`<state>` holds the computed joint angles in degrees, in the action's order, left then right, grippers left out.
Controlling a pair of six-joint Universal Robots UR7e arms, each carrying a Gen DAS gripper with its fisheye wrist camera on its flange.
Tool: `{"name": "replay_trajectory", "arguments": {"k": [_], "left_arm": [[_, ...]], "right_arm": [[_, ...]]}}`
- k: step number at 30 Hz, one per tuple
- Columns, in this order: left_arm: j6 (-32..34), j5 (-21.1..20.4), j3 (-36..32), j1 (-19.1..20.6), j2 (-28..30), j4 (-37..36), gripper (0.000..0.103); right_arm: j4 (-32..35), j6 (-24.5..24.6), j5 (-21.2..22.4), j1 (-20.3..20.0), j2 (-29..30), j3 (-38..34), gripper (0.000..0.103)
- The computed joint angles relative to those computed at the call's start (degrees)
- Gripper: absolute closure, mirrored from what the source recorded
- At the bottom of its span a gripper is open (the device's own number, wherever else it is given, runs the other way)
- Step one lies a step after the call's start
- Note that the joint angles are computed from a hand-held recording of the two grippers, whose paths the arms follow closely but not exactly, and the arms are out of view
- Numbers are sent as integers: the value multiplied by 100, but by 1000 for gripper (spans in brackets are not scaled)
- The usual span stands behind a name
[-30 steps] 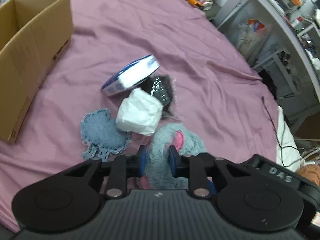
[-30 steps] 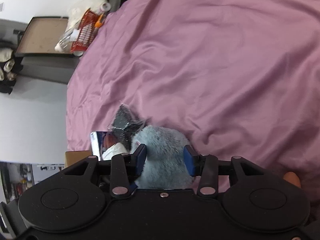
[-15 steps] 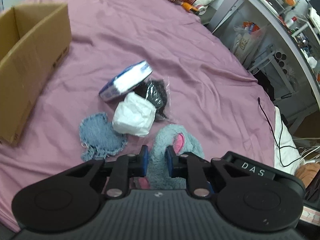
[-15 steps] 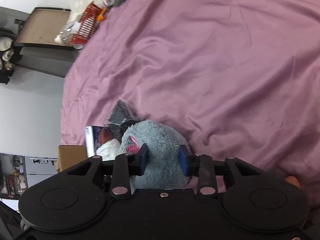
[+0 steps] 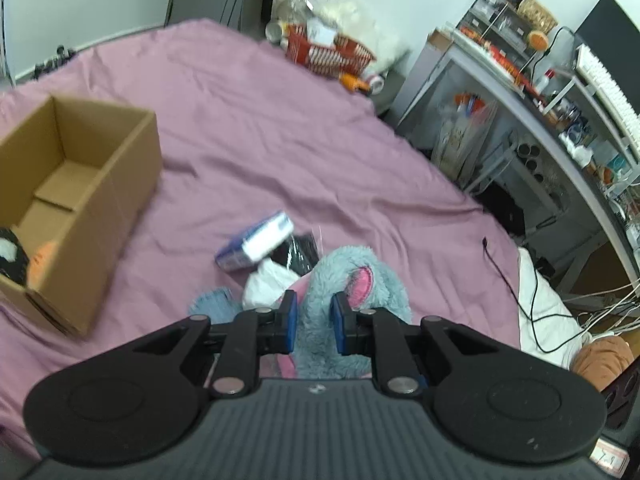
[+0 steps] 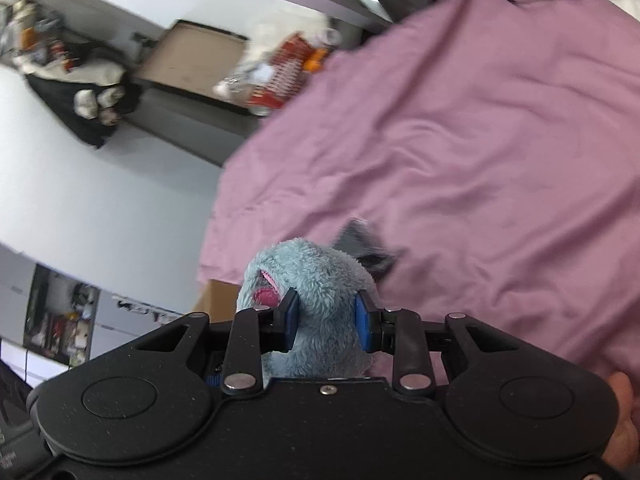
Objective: Organize soft objects
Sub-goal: 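Carry the grey plush over the box and open both grippers to drop it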
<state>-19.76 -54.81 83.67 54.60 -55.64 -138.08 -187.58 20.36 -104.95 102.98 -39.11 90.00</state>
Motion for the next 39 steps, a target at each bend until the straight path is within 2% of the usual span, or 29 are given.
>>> {"name": "replay_trajectory", "arguments": {"k": [12,20,29,39], "left_arm": [[143,324,57,-42,-383,-308,86],[274,418,31,54,-610,-390,86],[348,427,-74,287,-766,-411,86],[338,231,-147,606,-930,-341,86]], "right_arm": [[-173,-626,466,228,361,-479,75],[-151,-817,712,359,682,-857,75],[233,-960,957,446,1113,-1447,75],[718,-1040,877,606,1536,-2018,75]]}}
